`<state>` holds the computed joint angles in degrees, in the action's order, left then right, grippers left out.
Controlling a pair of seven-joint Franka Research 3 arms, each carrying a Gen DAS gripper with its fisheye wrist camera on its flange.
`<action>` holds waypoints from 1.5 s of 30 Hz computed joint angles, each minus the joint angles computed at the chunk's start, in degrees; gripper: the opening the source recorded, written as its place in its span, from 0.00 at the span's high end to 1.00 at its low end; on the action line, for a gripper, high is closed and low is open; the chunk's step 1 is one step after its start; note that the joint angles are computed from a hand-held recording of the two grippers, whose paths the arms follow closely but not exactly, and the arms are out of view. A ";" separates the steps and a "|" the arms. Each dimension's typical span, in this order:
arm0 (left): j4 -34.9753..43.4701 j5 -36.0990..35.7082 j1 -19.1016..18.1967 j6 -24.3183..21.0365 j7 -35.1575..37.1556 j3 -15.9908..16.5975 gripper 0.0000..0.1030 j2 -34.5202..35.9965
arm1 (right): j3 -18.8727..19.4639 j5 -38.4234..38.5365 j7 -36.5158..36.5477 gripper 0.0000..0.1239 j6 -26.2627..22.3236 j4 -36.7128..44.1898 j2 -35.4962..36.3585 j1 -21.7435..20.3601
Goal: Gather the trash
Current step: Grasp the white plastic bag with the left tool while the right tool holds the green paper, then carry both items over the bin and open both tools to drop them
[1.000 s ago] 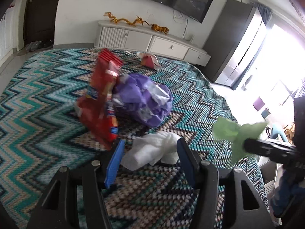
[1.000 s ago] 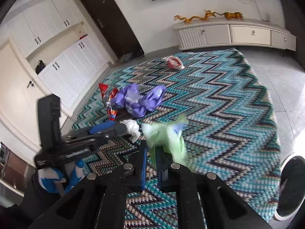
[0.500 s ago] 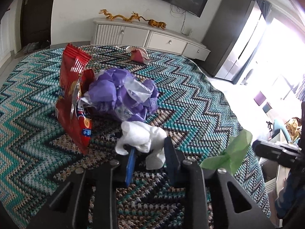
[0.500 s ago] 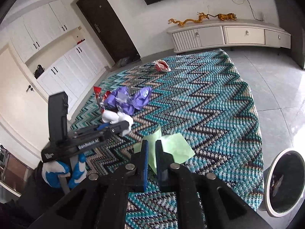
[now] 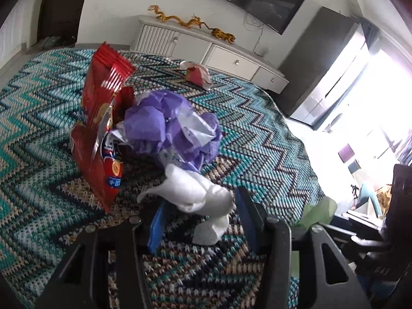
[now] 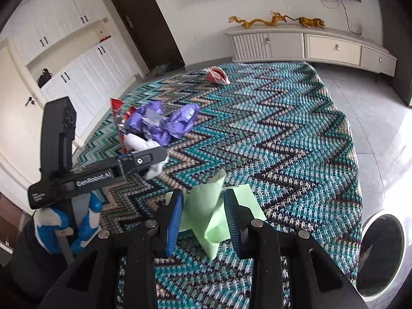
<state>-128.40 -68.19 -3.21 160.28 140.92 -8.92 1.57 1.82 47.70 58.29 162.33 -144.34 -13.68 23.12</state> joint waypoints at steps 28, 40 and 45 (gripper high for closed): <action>-10.04 0.64 -16.85 5.27 1.48 3.13 0.76 -22.97 | -3.99 -2.85 4.92 0.90 3.63 -20.27 -37.88 -4.37; 8.00 23.82 -23.75 3.35 -16.45 -4.71 0.76 -3.59 | -16.43 -13.07 8.02 0.89 1.74 -26.65 -46.95 -21.52; 19.48 40.81 -23.87 0.77 -30.53 -8.17 0.76 9.51 | -24.78 -11.04 3.07 0.89 5.02 -23.52 -36.81 -20.20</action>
<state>-108.92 -27.38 -27.07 161.05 110.39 -17.09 11.08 -22.96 36.67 61.36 167.35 -167.86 -50.49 2.92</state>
